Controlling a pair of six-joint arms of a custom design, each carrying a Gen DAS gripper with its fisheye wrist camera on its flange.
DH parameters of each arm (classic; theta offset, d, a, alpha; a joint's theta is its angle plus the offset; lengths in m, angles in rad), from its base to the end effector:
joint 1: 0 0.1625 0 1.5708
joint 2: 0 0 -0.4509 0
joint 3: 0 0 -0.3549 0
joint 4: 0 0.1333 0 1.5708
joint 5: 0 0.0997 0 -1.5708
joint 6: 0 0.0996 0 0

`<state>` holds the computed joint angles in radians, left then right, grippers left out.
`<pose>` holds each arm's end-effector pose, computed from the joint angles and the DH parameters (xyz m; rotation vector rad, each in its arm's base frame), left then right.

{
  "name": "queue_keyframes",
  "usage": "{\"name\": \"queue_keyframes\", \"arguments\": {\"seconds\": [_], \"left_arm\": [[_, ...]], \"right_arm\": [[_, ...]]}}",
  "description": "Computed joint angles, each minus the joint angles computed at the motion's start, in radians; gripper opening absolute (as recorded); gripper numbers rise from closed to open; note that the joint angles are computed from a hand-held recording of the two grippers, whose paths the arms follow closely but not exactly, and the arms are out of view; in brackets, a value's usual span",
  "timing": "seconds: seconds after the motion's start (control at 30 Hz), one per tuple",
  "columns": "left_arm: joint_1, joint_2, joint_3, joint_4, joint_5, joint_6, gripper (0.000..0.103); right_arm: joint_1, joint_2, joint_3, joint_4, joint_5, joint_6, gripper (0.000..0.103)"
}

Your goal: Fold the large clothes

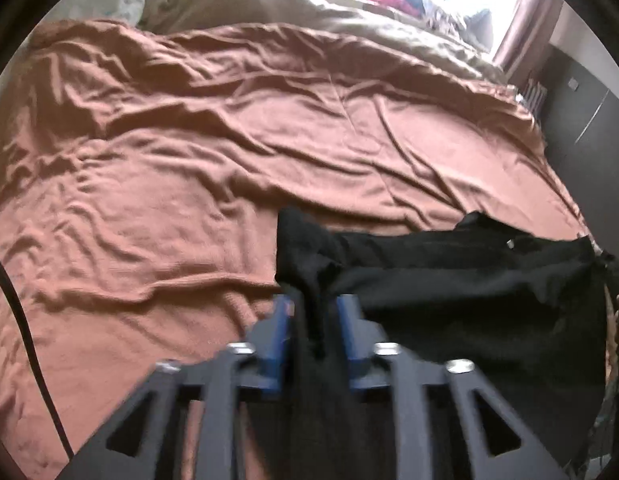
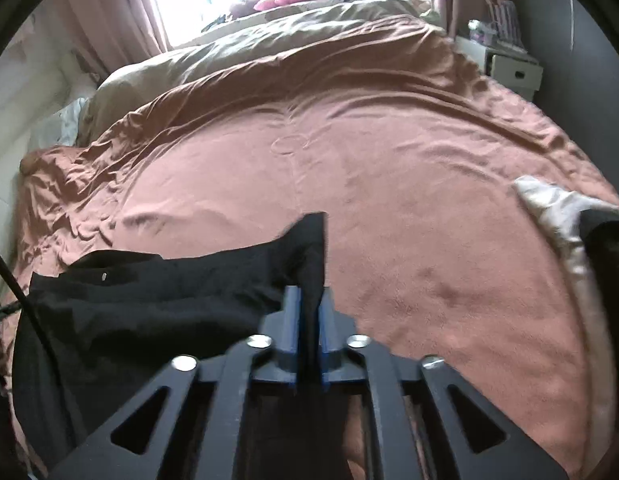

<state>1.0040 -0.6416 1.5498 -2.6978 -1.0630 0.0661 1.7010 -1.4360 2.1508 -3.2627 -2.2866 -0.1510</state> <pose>-0.2203 -0.6845 0.0892 0.7577 2.5583 -0.4553 0.1254 -0.4341 0.4173 -0.1236 -2.2196 1.1504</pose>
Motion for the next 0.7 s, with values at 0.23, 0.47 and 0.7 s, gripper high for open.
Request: {"name": "queue_keyframes", "arguments": {"seconds": [0.23,0.47,0.7], "left_arm": [[-0.057,-0.124,0.180,-0.089,0.015,0.006,0.054],[-0.142,-0.207,0.376,-0.114,0.033,-0.017,0.054],[-0.219,-0.244,0.537,-0.154,0.055,-0.100,0.054]], "right_arm": [[0.119,-0.082,0.124,-0.079,-0.092,-0.024,0.069],[0.229,-0.156,0.225,0.013,-0.134,0.043,0.069],[0.328,-0.176,0.302,0.085,-0.192,0.143,0.069]]}}
